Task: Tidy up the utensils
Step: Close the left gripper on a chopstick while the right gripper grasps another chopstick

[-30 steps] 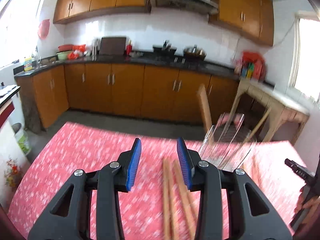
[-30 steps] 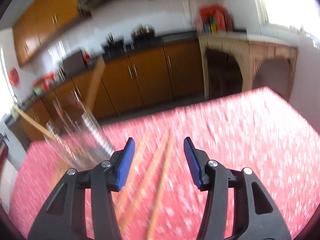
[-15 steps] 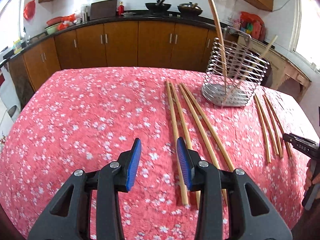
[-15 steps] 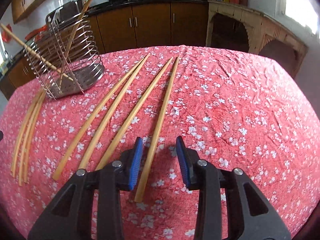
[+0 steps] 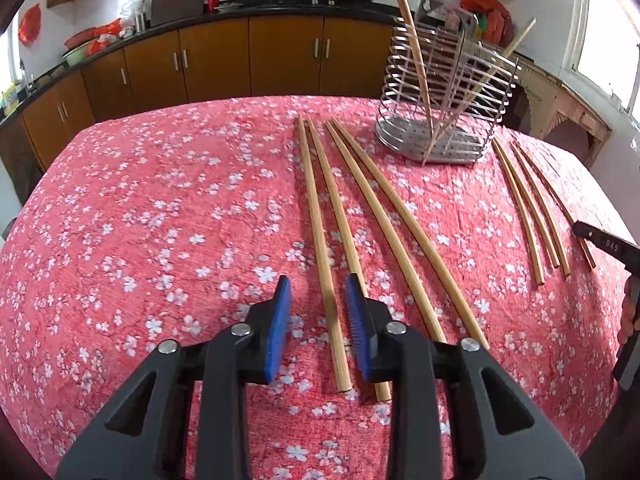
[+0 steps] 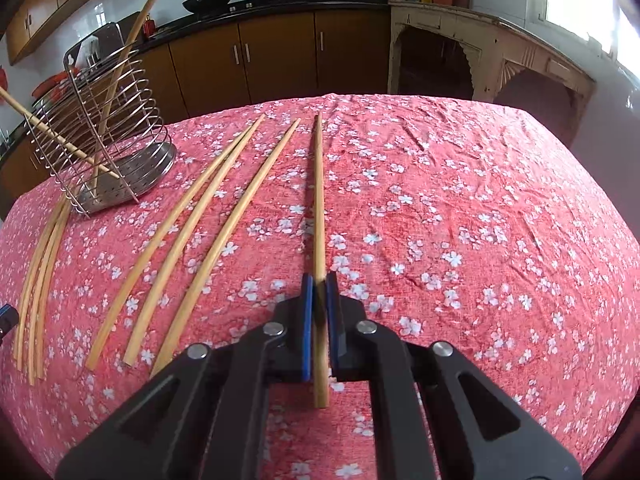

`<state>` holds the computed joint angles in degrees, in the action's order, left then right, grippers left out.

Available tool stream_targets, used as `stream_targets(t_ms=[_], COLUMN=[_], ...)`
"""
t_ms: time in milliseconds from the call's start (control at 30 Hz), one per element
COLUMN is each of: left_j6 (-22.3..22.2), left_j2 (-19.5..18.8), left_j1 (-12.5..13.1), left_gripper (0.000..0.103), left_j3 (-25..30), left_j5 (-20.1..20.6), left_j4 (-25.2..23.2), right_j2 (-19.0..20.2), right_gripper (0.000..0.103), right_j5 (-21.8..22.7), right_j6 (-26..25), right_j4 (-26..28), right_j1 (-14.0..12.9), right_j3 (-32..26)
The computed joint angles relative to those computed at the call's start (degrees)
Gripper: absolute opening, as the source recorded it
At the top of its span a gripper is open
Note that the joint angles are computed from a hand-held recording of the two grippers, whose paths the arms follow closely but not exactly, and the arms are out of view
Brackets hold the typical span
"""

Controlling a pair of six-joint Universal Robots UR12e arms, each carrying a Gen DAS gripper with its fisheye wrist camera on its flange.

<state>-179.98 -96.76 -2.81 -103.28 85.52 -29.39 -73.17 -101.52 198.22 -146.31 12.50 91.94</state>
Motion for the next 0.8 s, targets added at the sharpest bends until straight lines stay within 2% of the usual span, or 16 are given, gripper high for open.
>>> stream_targets(t_ms=[100, 133, 200, 267, 367, 500, 800], left_j6=[0.62, 0.91, 1.04, 0.01, -4.08, -4.4, -4.88], left_j2=[-0.39, -0.6, -1.17, -1.54, -2.32, -2.14, -1.77], left_j1=[-0.69, -0.9, -1.67, -1.65, -0.78, 0.4, 1.2], left_gripper=[0.019, 0.013, 0.008, 0.007, 0.007, 0.007, 0.008], left_j3=[0.57, 0.8, 1.45, 1.9, 2.91, 2.54, 2.34], left_j5=[1.53, 1.81, 4.53, 5.86, 8.16, 5.84, 3.82], left_j4=[-1.22, -1.3, -1.53, -1.71, -2.12, -1.59, -1.64], right_j2=[-0.02, 0.09, 0.02, 0.23, -0.18, -0.56, -0.77], right_gripper=[0.008, 0.008, 0.008, 0.008, 0.008, 0.008, 0.008], right_j5=[0.5, 0.76, 0.98, 1.28, 1.54, 1.47, 1.43], right_j6=[-0.22, -0.36, -0.86, -0.57, 0.31, 0.16, 0.26], right_j4=[-0.1, -0.05, -0.06, -0.19, -0.53, -0.77, -0.52], right_j1=[-0.04, -0.02, 0.14, 0.17, -0.02, -0.09, -0.15], right_j3=[0.02, -0.17, -0.13, -0.21, 0.4, 0.86, 0.94])
